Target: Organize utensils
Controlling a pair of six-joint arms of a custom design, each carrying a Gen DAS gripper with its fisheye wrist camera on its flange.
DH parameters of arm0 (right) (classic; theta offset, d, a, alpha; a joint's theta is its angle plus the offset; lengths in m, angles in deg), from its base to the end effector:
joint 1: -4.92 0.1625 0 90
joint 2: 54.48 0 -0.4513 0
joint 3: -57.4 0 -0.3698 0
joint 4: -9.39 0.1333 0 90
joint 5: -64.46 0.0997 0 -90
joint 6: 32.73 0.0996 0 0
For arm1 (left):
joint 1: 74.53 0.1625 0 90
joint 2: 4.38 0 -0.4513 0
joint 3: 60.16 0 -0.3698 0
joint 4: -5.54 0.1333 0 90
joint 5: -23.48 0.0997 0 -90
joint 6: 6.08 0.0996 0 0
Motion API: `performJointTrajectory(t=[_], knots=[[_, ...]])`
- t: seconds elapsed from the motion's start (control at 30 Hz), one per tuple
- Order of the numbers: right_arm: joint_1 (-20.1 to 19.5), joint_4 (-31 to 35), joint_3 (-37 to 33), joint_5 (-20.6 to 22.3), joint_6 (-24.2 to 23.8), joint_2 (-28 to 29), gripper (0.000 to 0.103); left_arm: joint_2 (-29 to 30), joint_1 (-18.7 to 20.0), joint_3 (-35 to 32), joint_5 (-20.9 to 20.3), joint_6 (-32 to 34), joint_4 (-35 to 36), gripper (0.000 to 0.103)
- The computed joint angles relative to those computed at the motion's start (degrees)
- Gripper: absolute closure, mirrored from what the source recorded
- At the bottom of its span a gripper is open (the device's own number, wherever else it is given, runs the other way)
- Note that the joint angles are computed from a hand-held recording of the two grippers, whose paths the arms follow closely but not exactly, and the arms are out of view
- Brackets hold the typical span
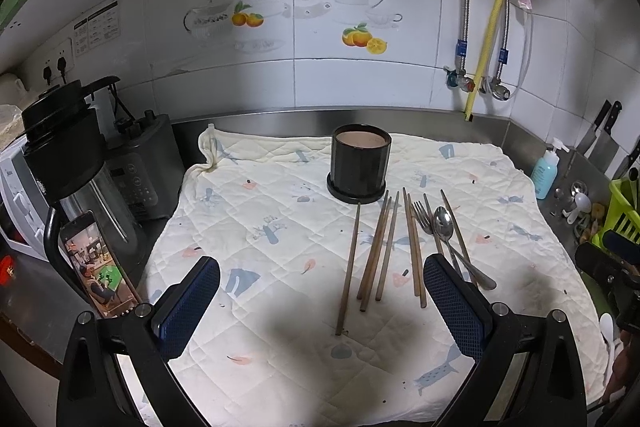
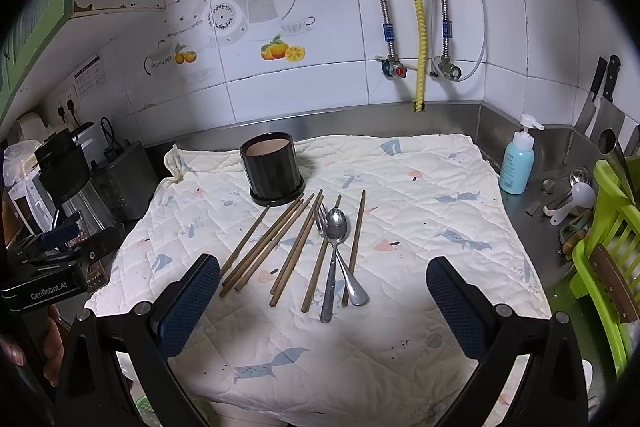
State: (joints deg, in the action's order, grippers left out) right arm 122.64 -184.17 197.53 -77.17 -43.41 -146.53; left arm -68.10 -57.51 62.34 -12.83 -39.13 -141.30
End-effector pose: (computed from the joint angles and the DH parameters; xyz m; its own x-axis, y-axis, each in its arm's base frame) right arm 0.2063 -0.2738 0.3855 -0.7864 0.1852 0.5893 -0.4166 0.5454 -0.7273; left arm -0.4052 -0.3474 0.1886 -0.6446 0.3218 -0.6935 0.7207 0.5584 -0.4108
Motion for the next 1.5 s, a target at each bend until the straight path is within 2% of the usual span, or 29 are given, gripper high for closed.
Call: performJointTrajectory(t=[0.17, 0.37, 0.43, 1.0, 1.33, 1.5], knots=[[-0.3, 0.5, -0.2, 0.5, -0.3, -0.2, 0.000, 0.1, -0.1, -0.3, 1.1, 0.7, 1.4, 0.000], [-0.8, 1.2, -0.6, 0.9, -0.2, -0.3, 0.000, 0.0, 0.6, -0.5, -1.0, -0.3, 0.3, 0.000], [-0.8, 1.0, -0.6, 0.9, -0.3, -0.2, 0.000, 0.3, 1.2, -0.2, -2.9, -0.9, -2.5, 0.000], [-2.2, 2.0, -0.5, 1.7, -0.8, -1.2, 0.000, 2.0, 1.5, -1.7, -3.5, -1.3, -1.7, 0.000], [-3.6, 2.3, -0.6, 3.0, -1.6, -1.9, 0.000, 4.3, 2.3, -3.5, -4.8, 1.1, -2.8, 0.000], [-3.9, 2.1, -0.7, 3.1, -1.7, -1.8, 0.000, 5.7, 2.6, -3.8, -4.9, 3.1, -5.5, 0.000]])
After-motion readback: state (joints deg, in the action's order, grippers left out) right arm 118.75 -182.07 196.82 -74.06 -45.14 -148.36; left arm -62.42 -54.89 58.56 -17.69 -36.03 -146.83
